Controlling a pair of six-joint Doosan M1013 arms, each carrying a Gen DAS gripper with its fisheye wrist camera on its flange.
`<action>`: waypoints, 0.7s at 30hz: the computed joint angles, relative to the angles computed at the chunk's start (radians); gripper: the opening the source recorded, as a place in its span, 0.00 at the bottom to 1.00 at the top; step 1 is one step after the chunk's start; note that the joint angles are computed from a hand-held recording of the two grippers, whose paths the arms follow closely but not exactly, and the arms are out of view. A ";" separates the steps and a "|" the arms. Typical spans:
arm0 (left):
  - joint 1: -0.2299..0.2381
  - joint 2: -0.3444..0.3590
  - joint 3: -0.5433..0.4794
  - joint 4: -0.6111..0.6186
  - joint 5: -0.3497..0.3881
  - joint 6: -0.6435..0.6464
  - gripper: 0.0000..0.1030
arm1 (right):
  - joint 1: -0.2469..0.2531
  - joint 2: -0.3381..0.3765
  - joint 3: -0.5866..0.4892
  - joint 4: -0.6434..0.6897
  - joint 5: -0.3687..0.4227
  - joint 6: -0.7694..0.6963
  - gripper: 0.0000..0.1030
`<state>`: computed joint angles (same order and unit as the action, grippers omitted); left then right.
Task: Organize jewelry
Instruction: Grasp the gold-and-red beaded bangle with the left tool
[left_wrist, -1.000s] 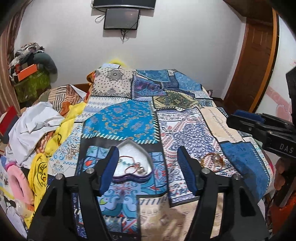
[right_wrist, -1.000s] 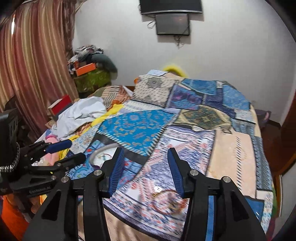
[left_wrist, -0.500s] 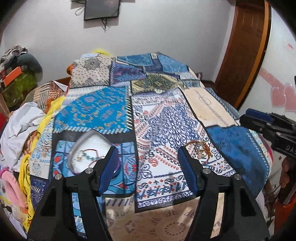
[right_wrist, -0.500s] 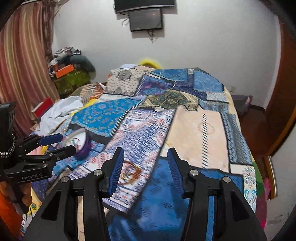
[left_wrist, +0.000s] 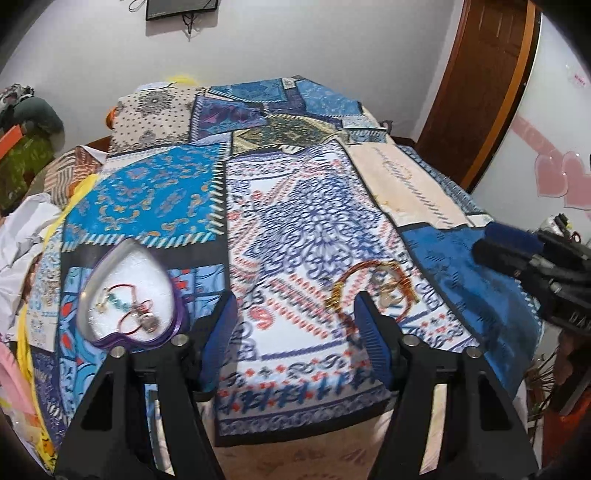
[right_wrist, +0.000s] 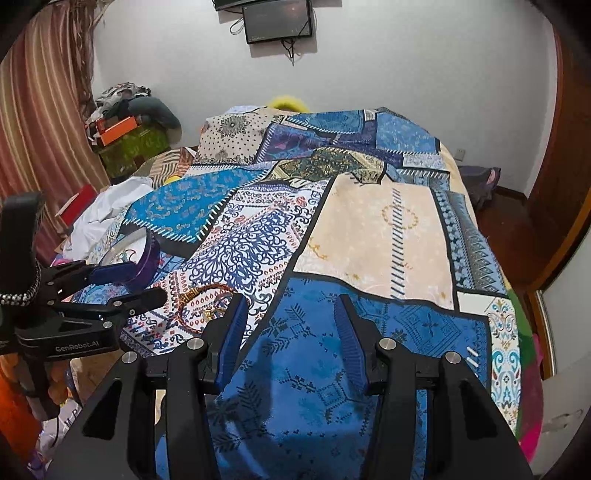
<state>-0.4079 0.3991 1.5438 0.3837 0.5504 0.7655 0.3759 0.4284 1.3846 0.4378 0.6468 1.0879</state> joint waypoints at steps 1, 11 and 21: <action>0.002 0.006 -0.007 -0.037 -0.003 0.036 0.50 | 0.000 0.002 -0.001 -0.002 0.002 0.000 0.44; 0.002 0.048 -0.049 -0.172 0.012 0.161 0.09 | -0.008 0.010 0.000 0.017 0.020 -0.015 0.44; -0.016 0.026 -0.038 -0.081 -0.024 0.104 0.09 | -0.008 0.013 -0.003 0.036 0.027 -0.028 0.44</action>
<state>-0.4239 0.4254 1.5054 0.3026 0.5267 0.8697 0.3680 0.4414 1.3813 0.4741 0.6740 1.0599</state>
